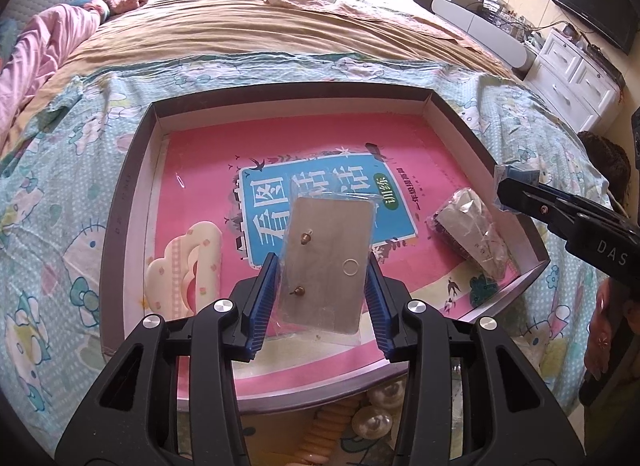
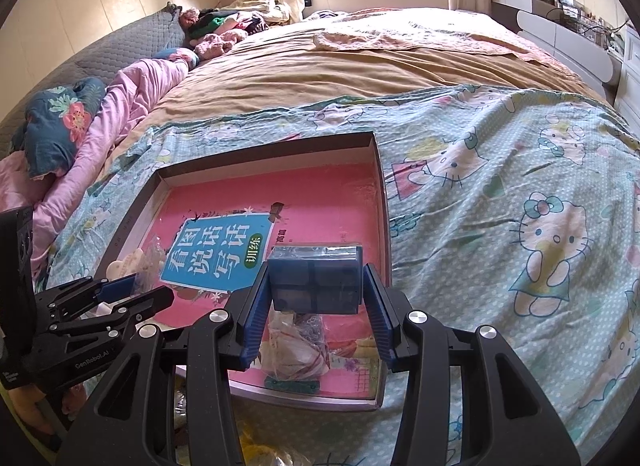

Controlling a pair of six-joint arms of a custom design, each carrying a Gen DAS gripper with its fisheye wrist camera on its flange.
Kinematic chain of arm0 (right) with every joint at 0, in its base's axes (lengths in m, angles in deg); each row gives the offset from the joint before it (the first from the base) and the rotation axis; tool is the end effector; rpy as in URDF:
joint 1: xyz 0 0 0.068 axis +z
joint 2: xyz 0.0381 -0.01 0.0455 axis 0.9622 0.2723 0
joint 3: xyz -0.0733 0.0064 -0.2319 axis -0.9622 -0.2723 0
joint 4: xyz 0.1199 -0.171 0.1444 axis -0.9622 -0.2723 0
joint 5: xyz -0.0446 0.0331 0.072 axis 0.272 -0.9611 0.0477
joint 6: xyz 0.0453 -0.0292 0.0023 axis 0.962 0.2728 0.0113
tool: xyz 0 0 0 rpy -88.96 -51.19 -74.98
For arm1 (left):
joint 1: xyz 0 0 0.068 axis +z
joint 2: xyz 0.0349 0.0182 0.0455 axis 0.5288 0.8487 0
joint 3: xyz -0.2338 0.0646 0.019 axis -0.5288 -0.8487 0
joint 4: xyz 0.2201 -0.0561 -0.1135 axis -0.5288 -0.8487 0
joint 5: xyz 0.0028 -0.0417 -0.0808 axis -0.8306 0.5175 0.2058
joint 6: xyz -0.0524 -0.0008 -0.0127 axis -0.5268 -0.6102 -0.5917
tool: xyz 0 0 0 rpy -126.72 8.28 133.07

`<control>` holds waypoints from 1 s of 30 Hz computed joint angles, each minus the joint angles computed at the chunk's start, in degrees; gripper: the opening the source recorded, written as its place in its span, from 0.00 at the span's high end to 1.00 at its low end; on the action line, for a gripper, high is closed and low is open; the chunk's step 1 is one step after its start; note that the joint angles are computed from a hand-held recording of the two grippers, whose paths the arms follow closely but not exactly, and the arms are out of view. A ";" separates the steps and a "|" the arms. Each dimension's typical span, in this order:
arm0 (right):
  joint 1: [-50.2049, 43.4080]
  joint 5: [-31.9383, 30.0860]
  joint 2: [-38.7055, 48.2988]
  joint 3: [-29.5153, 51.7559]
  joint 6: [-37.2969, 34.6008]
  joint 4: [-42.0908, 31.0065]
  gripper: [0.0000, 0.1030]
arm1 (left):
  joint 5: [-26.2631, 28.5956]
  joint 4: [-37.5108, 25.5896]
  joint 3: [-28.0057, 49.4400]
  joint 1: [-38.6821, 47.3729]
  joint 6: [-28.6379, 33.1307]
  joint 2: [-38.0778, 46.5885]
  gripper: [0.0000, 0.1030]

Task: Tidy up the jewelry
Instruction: 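Carry the earring card into the tray and open left tool while right tool carries the blue box, then lower the blue box into the tray and open the right tool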

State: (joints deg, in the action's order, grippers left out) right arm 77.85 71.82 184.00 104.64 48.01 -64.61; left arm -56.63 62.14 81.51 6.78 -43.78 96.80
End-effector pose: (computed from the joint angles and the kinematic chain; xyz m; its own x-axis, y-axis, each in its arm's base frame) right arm 0.3069 0.0304 0.0917 -0.7762 -0.0571 -0.6279 -0.2550 0.9392 0.2299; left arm 0.2799 -0.1289 0.0859 -0.8274 0.0349 -0.5606 0.1309 0.9826 -0.1319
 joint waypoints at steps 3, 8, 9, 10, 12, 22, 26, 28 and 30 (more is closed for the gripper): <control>0.03 0.15 0.71 0.34 0.12 -0.06 0.58 | 0.04 -0.13 0.18 0.06 0.14 0.25 0.68; -0.20 -0.07 1.21 0.23 0.32 0.29 0.58 | -0.03 -0.14 0.11 0.19 0.23 0.21 0.62; -0.25 -0.10 1.20 0.24 0.34 0.24 0.58 | -0.14 -0.19 0.03 0.17 0.22 0.08 0.62; -0.25 -0.10 1.20 0.24 0.34 0.24 0.58 | -0.26 -0.25 -0.08 0.14 0.22 -0.07 0.61; -0.22 -0.02 1.12 0.26 0.22 0.09 0.57 | -0.54 -0.29 -0.44 0.06 0.11 -0.55 0.58; -0.61 -0.78 0.21 -0.97 0.64 0.34 0.48 | -1.39 -0.95 -3.05 -0.36 -0.49 -5.49 0.46; -0.87 -1.21 -1.57 -2.44 0.50 0.27 0.47 | -1.80 -1.45 -4.00 -0.51 -0.98 -7.49 0.44; -1.18 -1.52 -2.81 -3.23 0.66 0.11 0.44 | -1.97 -1.69 -4.47 -0.49 -1.21 -8.47 0.40; -1.62 -2.08 -4.38 -4.19 0.85 -0.05 0.37 | -2.11 -1.98 -5.13 -0.59 -1.44 -9.65 0.39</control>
State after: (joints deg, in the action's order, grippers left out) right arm 76.23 69.74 179.62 100.45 48.86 -64.66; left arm -58.73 60.16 76.38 6.19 -45.22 87.14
